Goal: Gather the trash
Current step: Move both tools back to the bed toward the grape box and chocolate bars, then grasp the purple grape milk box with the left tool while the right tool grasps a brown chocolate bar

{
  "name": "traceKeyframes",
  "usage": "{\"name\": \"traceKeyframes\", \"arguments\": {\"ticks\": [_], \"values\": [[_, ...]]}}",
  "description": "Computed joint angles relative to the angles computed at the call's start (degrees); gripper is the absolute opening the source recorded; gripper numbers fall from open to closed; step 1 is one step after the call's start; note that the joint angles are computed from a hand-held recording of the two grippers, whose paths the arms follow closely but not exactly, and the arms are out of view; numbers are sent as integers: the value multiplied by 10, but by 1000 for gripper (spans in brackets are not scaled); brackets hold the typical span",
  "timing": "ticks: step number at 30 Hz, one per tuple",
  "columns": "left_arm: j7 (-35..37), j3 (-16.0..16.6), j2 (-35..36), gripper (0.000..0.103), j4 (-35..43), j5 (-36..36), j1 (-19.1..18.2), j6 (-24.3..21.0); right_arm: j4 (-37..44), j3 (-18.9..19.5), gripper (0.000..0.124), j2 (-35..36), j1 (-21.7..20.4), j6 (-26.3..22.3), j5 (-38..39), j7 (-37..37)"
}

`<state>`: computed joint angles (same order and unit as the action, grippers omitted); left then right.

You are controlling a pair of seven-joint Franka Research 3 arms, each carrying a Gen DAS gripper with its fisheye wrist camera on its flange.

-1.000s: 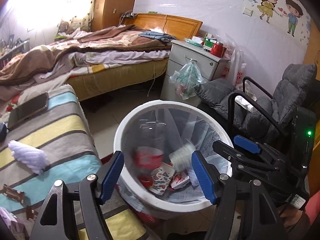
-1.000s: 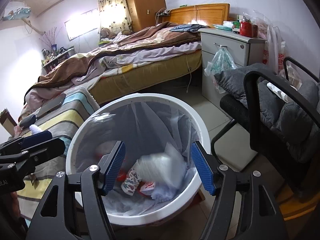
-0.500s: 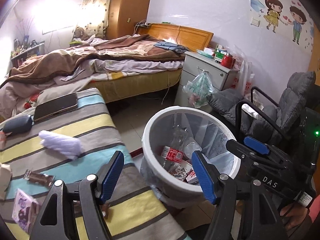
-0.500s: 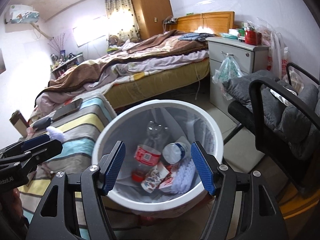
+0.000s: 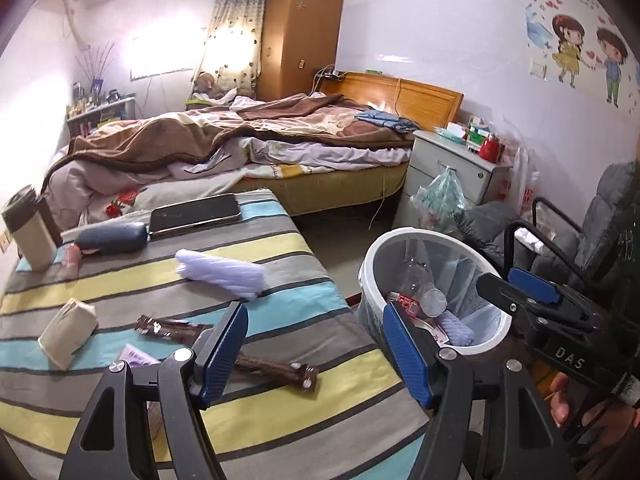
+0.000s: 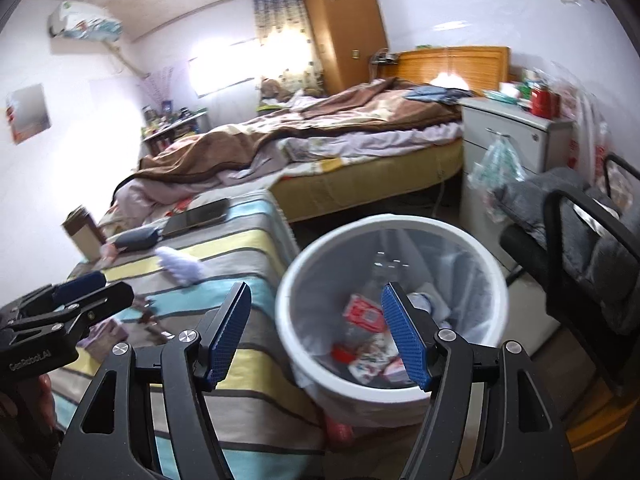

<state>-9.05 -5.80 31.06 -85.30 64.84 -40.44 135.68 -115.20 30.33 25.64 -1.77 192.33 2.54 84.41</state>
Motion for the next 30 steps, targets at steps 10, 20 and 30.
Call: {"name": "traceKeyframes", "arguments": {"ticks": [10, 20, 30], "values": [[-69, -24, -76, 70, -109, 26, 16, -37, -3, 35, 69, 9, -13, 14, -56, 24], [-127, -60, -142, 70, -212, 30, 48, -74, 11, 87, 69, 37, -28, -10, -83, -6], [-172, -84, -185, 70, -299, 22, 87, -58, 51, 91, 69, 65, 4, -74, -41, -92]]}}
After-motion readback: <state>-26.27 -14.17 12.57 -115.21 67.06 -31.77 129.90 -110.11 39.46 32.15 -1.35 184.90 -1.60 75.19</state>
